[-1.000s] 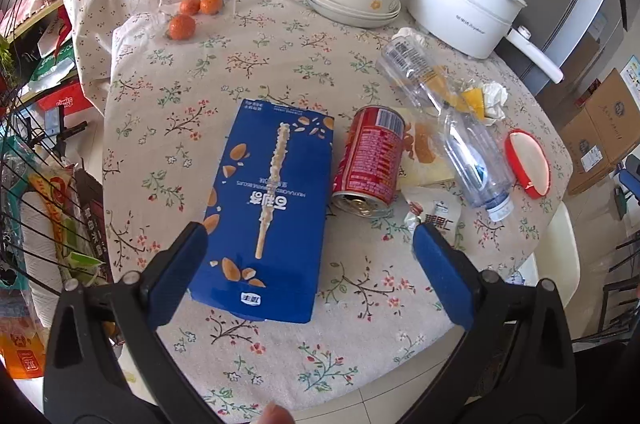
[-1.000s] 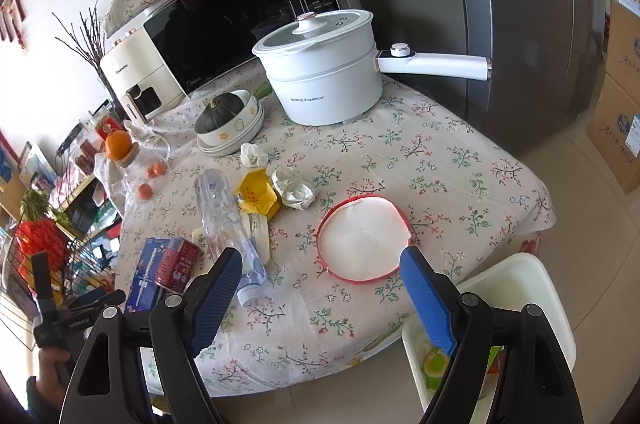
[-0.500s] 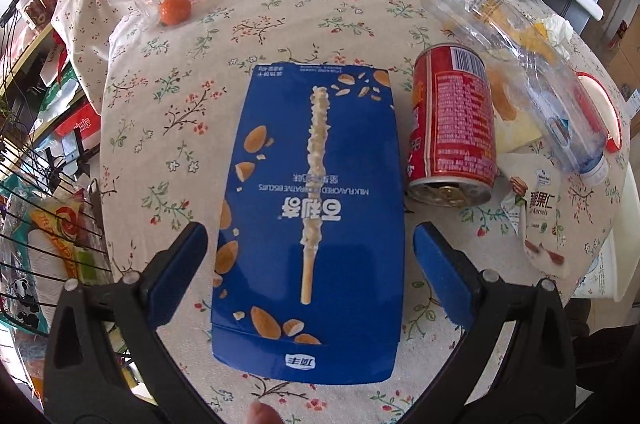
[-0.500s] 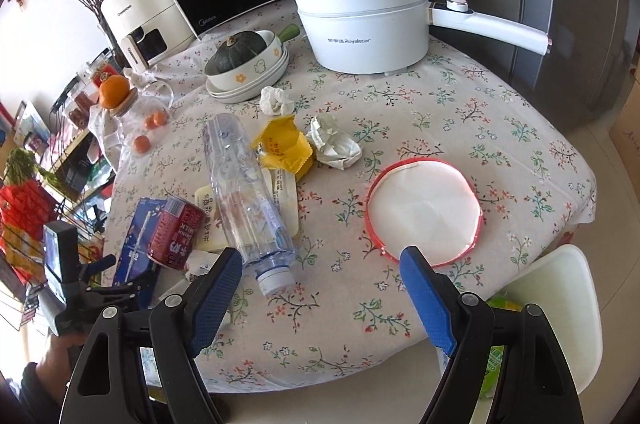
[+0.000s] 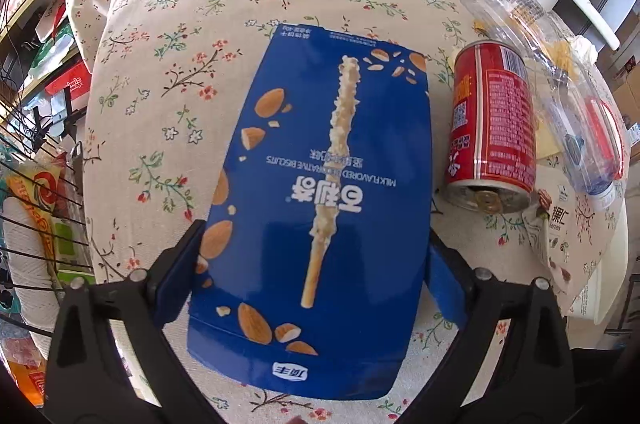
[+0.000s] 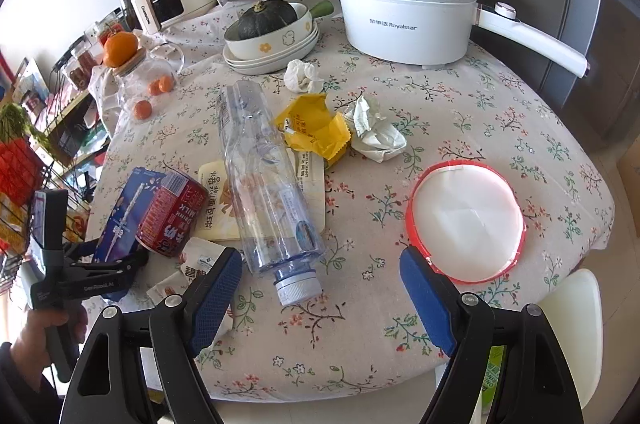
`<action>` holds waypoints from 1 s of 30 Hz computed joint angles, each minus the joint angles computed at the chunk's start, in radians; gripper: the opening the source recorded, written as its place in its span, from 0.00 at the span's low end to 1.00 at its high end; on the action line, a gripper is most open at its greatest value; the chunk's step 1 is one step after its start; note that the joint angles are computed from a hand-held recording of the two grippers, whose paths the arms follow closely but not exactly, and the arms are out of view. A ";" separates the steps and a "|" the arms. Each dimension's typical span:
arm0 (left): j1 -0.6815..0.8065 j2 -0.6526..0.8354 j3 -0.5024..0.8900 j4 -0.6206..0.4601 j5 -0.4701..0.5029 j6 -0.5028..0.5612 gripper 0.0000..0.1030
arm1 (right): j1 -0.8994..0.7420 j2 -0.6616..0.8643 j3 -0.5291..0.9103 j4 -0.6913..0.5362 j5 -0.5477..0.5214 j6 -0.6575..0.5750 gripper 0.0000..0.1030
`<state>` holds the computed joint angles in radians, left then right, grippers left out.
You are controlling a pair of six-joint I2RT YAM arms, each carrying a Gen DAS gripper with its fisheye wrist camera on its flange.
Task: Collect trash
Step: 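Grasp the blue biscuit box with the left tool while the right tool grasps the clear bottle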
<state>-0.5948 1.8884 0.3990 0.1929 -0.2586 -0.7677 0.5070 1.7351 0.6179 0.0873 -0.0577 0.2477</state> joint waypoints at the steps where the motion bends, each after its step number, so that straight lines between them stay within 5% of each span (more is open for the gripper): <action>1: 0.004 -0.014 -0.017 0.021 0.015 -0.006 0.94 | 0.011 0.024 0.012 0.010 0.003 0.004 0.80; 6: 0.020 -0.139 -0.126 0.100 0.046 -0.078 0.93 | 0.050 0.145 0.074 0.053 0.005 0.021 0.80; 17: -0.023 -0.429 -0.201 -0.021 -0.003 -0.126 0.93 | 0.110 0.298 0.154 0.135 0.029 0.016 0.79; 19: -0.041 -0.463 -0.199 -0.054 -0.021 -0.135 0.93 | 0.114 0.305 0.155 0.145 0.038 0.010 0.65; 30: -0.132 -0.599 -0.205 -0.150 -0.078 -0.197 0.93 | 0.104 0.099 0.024 0.202 0.025 0.000 0.60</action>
<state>-0.7266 1.2898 0.1944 0.0432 -0.3368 -0.9644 0.6110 1.8344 0.6423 0.2888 -0.0323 0.2475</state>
